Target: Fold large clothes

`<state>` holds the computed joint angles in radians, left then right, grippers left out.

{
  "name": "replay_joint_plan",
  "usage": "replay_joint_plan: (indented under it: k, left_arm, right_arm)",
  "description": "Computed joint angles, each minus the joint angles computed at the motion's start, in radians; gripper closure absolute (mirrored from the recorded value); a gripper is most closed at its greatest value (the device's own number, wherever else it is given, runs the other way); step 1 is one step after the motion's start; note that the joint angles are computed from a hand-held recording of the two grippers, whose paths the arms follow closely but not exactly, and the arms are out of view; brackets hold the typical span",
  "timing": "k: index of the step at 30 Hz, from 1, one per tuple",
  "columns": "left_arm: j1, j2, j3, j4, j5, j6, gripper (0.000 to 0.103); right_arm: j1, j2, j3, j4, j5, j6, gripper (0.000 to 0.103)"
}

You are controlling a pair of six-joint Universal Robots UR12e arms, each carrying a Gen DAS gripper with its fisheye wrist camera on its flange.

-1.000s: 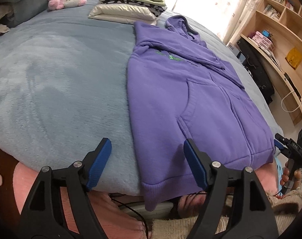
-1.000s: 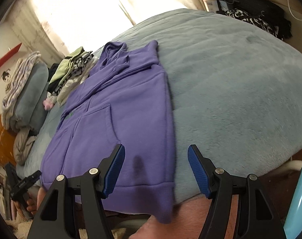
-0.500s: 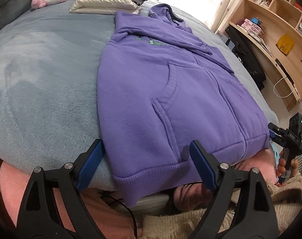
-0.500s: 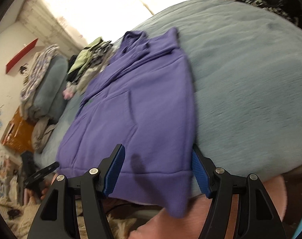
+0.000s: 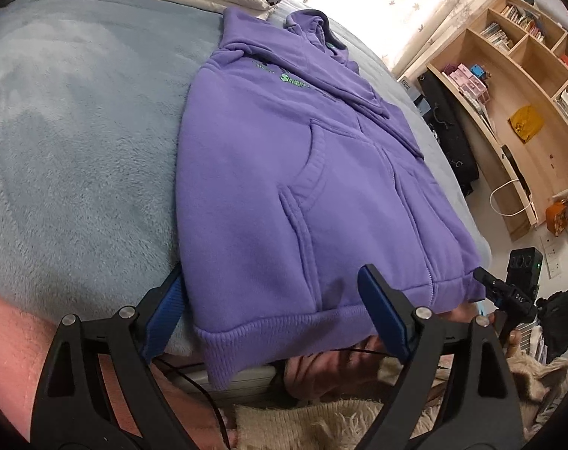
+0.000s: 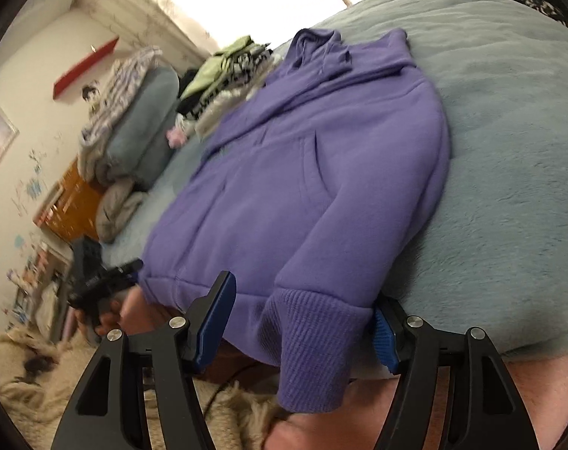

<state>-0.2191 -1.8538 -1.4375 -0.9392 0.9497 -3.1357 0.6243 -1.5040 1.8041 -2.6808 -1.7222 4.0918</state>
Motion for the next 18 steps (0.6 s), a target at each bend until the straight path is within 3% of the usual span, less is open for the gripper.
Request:
replay_joint_plan:
  k: [9, 13, 18]
  left_arm:
    - [0.001, -0.012, 0.003, 0.011, -0.029, -0.016, 0.017]
    - [-0.009, -0.016, 0.014, 0.002, -0.044, 0.033, 0.027]
    - [-0.015, -0.018, 0.015, 0.012, -0.051, 0.052, 0.027]
  right_arm:
    - [0.004, 0.003, 0.019, -0.042, -0.016, 0.051, 0.037]
    - [0.014, -0.001, 0.023, -0.027, -0.043, 0.083, 0.050]
    - [0.010, -0.004, 0.039, -0.053, -0.049, 0.125, 0.064]
